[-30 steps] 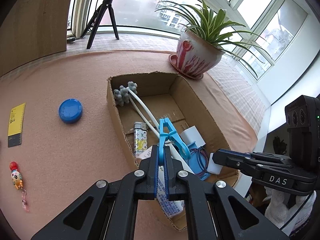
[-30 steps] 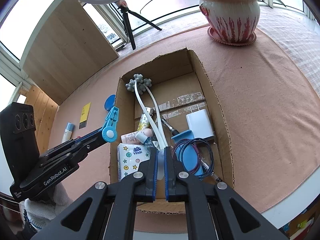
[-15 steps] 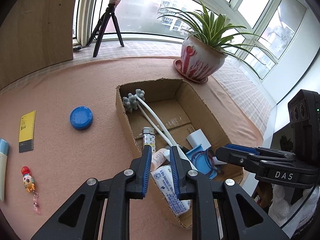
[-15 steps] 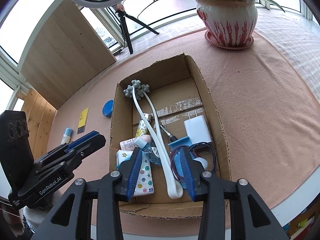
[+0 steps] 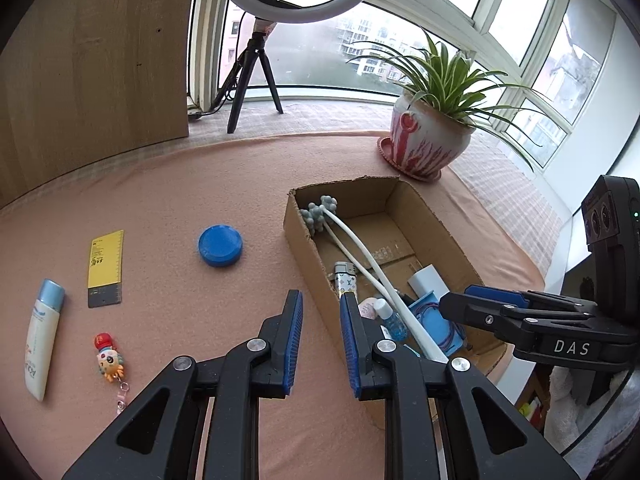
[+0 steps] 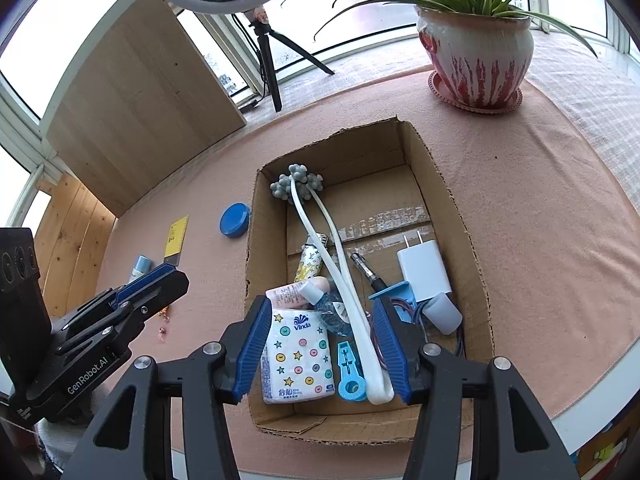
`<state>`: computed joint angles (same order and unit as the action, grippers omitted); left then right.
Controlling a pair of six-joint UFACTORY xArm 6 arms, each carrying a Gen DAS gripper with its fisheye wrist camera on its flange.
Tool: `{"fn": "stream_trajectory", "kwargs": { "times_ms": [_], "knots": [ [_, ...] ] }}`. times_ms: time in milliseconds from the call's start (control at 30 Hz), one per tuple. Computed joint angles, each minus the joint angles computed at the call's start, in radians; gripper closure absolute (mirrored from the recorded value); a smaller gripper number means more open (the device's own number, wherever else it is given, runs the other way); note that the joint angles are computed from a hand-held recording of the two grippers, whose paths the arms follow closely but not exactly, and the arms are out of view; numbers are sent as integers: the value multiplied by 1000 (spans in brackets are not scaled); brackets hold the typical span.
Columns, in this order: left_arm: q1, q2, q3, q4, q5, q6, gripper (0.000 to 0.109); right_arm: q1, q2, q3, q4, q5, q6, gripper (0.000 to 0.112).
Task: Organize objects
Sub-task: 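Carry the clip with left while right carries the cylinder, releasing both into the box, then move both open grippers back toward the blue lid and figure keychain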
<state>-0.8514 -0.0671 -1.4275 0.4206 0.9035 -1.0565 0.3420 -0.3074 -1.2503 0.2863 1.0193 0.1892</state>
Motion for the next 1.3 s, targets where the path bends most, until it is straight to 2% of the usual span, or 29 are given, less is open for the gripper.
{"fn": "stream_trajectory", "kwargs": {
  "times_ms": [67,233,300,500,667,900,1167,1300],
  "knots": [
    [4,-29,29,7,6,-11,86,17,10,-11,-4,-5,3,58],
    [16,-109,105,25,29,-36,71,71,39,-45,-28,-5,15,54],
    [21,-144,137,37,40,-50,56,95,52,-57,-53,-12,41,51],
    [21,-248,216,102,110,-106,28,151,80,-82,-85,-43,87,48],
    [36,-331,282,112,163,-131,27,215,102,-98,-181,-94,116,47],
    [26,-402,313,176,268,-164,27,269,130,-112,-226,-148,148,47],
    [36,-461,339,196,330,-172,26,301,209,-207,-276,-105,188,48],
    [21,-477,335,220,381,-172,26,309,245,-245,-259,-87,170,48]
  ]
}}
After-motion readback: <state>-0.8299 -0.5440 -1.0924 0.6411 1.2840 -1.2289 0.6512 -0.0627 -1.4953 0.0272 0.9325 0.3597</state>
